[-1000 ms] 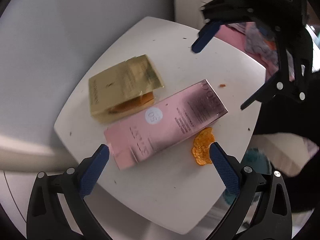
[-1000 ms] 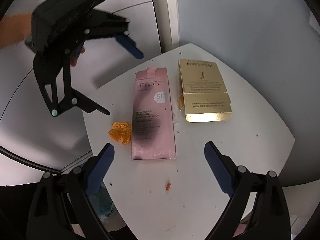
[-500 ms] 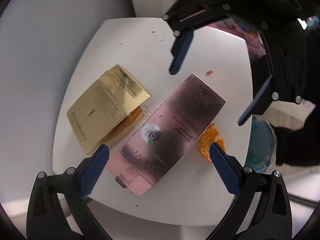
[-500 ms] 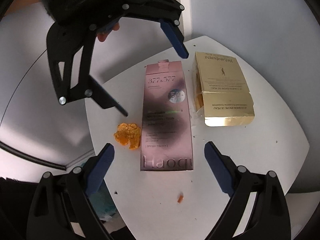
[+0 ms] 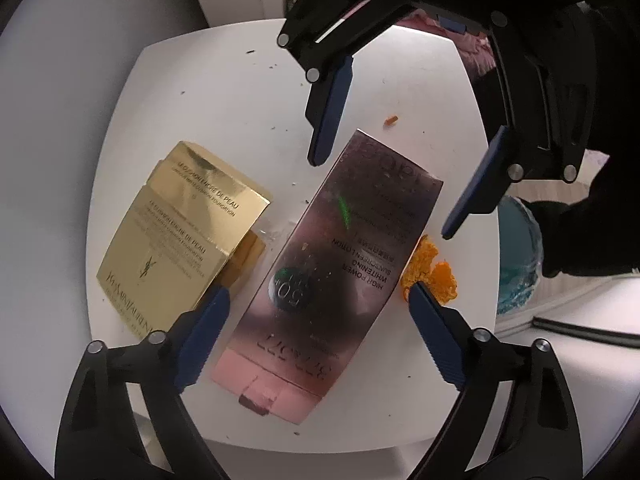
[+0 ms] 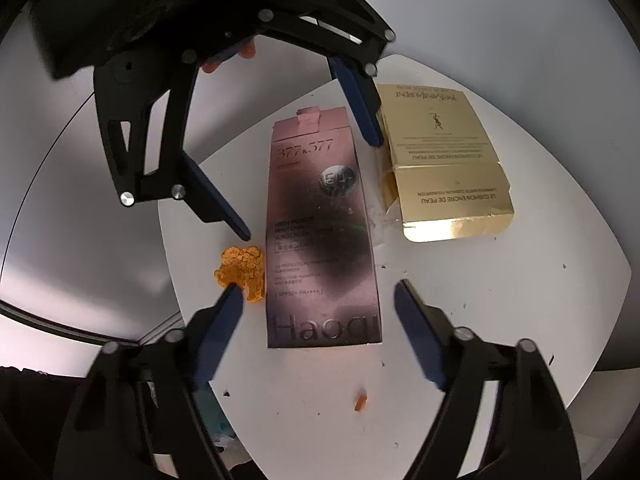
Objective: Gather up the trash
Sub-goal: 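Close the left tool on the pink box while the right tool grips it too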
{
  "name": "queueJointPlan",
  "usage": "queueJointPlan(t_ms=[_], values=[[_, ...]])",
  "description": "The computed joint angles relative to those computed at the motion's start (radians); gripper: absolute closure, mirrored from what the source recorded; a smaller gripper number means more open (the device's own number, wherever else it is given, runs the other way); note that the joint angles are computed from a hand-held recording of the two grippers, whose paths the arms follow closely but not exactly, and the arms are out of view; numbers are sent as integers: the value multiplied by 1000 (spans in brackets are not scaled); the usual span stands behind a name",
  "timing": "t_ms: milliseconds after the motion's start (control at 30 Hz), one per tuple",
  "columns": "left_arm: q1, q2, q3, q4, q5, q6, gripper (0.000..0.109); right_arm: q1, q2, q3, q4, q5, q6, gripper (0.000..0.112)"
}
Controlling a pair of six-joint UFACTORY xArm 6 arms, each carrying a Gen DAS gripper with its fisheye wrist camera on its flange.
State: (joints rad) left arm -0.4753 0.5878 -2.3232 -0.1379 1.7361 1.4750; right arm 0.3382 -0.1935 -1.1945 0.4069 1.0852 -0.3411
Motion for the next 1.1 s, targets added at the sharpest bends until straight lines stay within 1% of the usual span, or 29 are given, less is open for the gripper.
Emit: queueJointPlan(t_ms=[33,100,167,200,233,300,333,433,500,533,633,667,767,833,1100], values=[[-3,3,0,7,1,8,23,2,12,-13,0,0,-1,42],[-8,-15,46,27,-26,42,24,-1,26,-24,3,7,-15,42],[-11,-19,60,39,-27,52,27,-3,42,-41,4,15,-28,42],[-13,-16,58,44,-21,53,30,-4,48,-46,7,19,-39,42],[-14,-14,58,47,-20,54,36,-3,53,-51,7,20,-43,45],[-15,-5,46,50,-11,50,42,-8,61,-59,12,25,-57,51],[-15,-1,42,49,-9,47,42,-13,91,-81,15,22,-70,51],[-9,21,9,46,11,42,43,-11,106,-99,11,25,-83,51],[-4,8,29,39,3,39,43,-13,119,-115,15,33,-90,52],[-3,-13,67,37,-13,38,44,-15,122,-116,17,34,-97,52],[1,-21,77,30,-22,20,44,-22,138,-140,15,51,-121,52],[4,-5,44,27,-6,14,44,-30,142,-150,17,62,-135,52],[14,-25,61,10,-10,-20,44,-34,140,-162,14,79,-162,52],[19,-60,107,-1,-28,-37,44,-36,140,-177,10,94,-180,52],[23,-163,197,-28,-63,-93,44,-40,124,-243,-3,177,-230,52]])
